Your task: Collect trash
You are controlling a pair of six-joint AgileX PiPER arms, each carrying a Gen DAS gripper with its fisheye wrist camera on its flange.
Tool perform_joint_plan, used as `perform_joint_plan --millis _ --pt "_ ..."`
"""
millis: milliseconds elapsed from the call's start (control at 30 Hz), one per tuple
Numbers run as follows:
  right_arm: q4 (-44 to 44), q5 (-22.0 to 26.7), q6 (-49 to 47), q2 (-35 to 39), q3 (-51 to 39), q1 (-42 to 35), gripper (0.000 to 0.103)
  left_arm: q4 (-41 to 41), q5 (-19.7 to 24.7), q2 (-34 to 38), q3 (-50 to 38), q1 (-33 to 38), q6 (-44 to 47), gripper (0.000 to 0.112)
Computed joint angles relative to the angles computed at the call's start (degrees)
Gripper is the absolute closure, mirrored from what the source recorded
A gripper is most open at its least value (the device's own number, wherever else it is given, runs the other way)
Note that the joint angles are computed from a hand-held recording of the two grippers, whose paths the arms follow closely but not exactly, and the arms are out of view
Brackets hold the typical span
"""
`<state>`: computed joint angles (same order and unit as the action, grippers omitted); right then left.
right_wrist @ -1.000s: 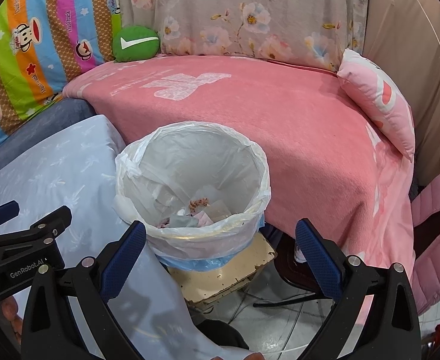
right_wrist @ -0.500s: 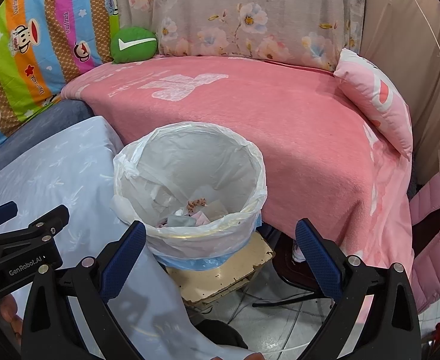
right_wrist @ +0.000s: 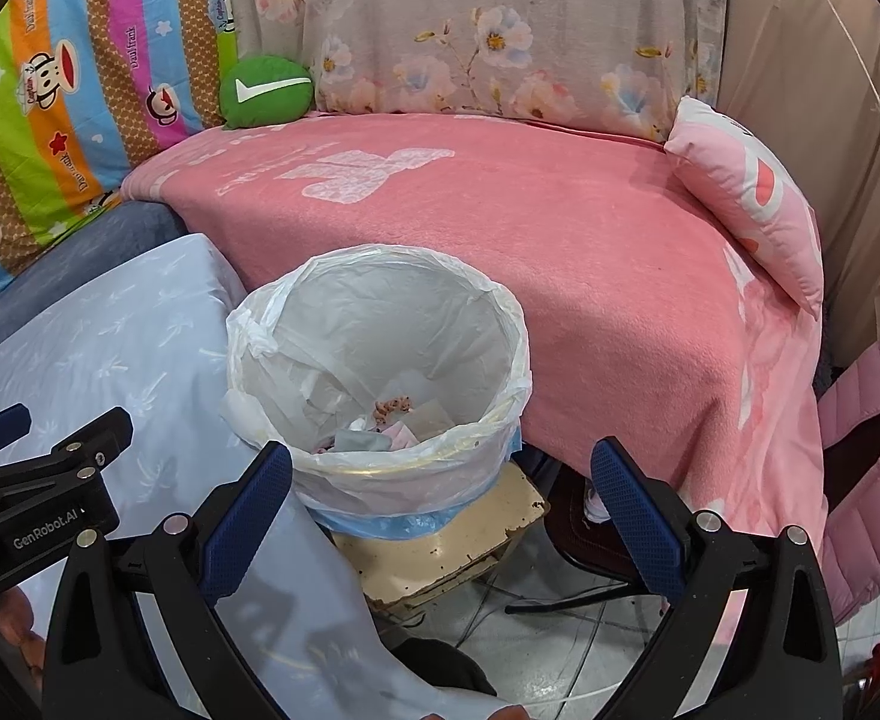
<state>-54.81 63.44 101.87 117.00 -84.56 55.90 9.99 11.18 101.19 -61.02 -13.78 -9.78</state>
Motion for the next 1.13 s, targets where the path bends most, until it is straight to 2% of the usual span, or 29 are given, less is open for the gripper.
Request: perform_joint_plan --millis 1000,1133 --pt "0.1 -0.1 0.1 -0.3 0.4 -0.1 0.006 -2.4 0.1 0.0 0.2 0.1 2.1 0.017" --pt "0.1 -0.3 0.3 -0.3 0.6 0.0 0.006 -7.9 -0.2 0.1 0.3 0.4 8.3 0.017"
